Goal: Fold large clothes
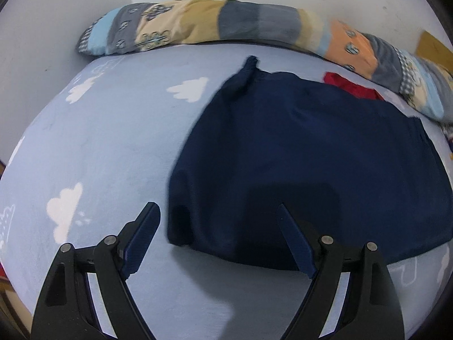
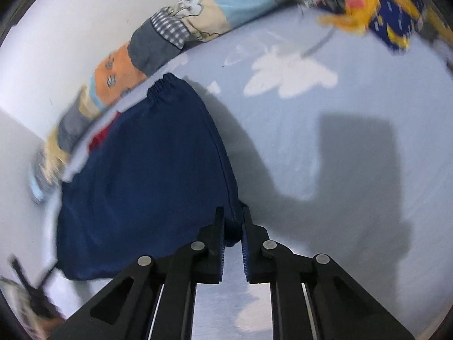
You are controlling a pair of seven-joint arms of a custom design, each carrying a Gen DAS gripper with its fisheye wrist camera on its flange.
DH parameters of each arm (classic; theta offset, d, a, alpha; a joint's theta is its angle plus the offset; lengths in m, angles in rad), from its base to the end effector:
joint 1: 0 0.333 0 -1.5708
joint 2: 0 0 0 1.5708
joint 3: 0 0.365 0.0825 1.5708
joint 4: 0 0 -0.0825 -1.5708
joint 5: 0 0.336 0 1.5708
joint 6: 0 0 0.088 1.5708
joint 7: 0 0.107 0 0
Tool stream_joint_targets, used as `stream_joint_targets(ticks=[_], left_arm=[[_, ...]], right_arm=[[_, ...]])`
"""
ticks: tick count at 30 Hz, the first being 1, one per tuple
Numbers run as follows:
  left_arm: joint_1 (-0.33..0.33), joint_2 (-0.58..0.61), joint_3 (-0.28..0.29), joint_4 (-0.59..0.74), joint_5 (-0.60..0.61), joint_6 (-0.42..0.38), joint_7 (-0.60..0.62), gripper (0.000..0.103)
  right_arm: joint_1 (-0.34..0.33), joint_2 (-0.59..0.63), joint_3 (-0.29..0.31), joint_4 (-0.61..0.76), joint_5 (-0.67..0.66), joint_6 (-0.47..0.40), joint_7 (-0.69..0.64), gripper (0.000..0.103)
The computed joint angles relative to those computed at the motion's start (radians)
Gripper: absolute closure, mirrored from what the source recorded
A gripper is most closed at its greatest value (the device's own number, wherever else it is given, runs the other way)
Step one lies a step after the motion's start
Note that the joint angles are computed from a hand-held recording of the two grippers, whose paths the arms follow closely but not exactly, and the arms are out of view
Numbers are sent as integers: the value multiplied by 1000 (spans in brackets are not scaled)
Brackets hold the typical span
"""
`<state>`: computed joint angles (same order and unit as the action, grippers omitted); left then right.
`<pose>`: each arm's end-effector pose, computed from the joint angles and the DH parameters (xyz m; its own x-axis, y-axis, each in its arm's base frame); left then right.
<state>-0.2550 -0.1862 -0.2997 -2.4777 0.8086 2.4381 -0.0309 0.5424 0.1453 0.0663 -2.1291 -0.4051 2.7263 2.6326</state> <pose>0.3593 -0.2260 0.4512 0.4469 -0.8932 -0.0503 -0.7421 -0.3388 -0.5783 0.4585 0.3355 0.4679 -0.0738 -0.9784 -0.1931 -0.8838 0.1538 -0.4419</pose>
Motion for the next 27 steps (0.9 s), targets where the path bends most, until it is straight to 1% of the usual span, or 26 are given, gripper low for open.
stream_joint_targets(ticks=[1,2,3,4,5,6,8,9,10,12,13,14,16,17,18,19,20,21,22,23,24,25,26,27], left_arm=[[-3,6,-4,7,5,-2,4,17],[-4,12,-7,14,14,-4,5,17],[-7,15,-12,22,29,-8,1,17],[-9,18,-13,27,40,-9,0,17],[-13,24,-18,35,53,-11,-9,17],[-16,30,-20,41,66,-4,-18,17],[-24,44,-18,52,83,37,-27,17],[-31,59,-24,65,98,42,-36,17],[-38,70,-27,75,104,42,-38,17],[-55,101,-28,99,107,51,-22,17],[-63,116,-26,110,99,55,-6,17],[-69,132,-21,118,80,58,17,17],[-75,147,-6,120,33,74,58,17],[-73,150,5,113,-11,81,90,17],[-75,152,7,112,-38,65,106,17],[-74,149,12,110,-68,27,123,17],[-70,138,17,102,-80,3,123,17],[-66,125,19,94,-86,-17,115,17],[-58,101,23,79,-91,-46,91,17],[-53,85,22,69,-90,-64,67,17],[-46,60,19,55,-88,-90,30,17],[-38,35,17,38,-84,-99,-9,17],[-30,11,19,17,-81,-80,-41,17],[-22,-11,26,-7,-85,-39,-64,17]], right_arm=[[-4,0,5,12,-59,-46,52,95],[14,-6,-19,11,-68,-63,70,96],[10,-14,-21,5,-82,-69,98,96],[9,-30,-29,-1,-116,-82,156,94],[-1,-40,-26,-11,-144,-50,180,92],[-6,-47,-25,-20,-195,8,213,91],[-7,-47,-8,-14,-270,67,236,90],[-7,-38,4,-6,-272,93,216,90],[-6,-16,24,13,-241,121,156,90],[-4,35,73,53,-101,124,-13,90],[-2,59,92,77,-43,96,-79,91],[6,82,98,107,-4,45,-119,91],[4,100,98,119,81,-3,-169,91],[13,97,81,114,96,-16,-156,91],[26,91,56,112,97,-37,-135,91],[50,75,11,105,57,-73,-79,91],[66,62,-19,101,17,-105,-26,91],[77,49,-35,98,-22,-135,32,90],[80,24,-55,83,-68,-174,113,84],[78,10,-65,65,-74,-157,145,82],[41,-12,-47,24,-65,-84,180,80],[9,-32,-30,-25,-4,4,171,77],[-13,-41,-12,-55,55,65,151,75],[-28,-42,5,-75,114,121,129,71]])
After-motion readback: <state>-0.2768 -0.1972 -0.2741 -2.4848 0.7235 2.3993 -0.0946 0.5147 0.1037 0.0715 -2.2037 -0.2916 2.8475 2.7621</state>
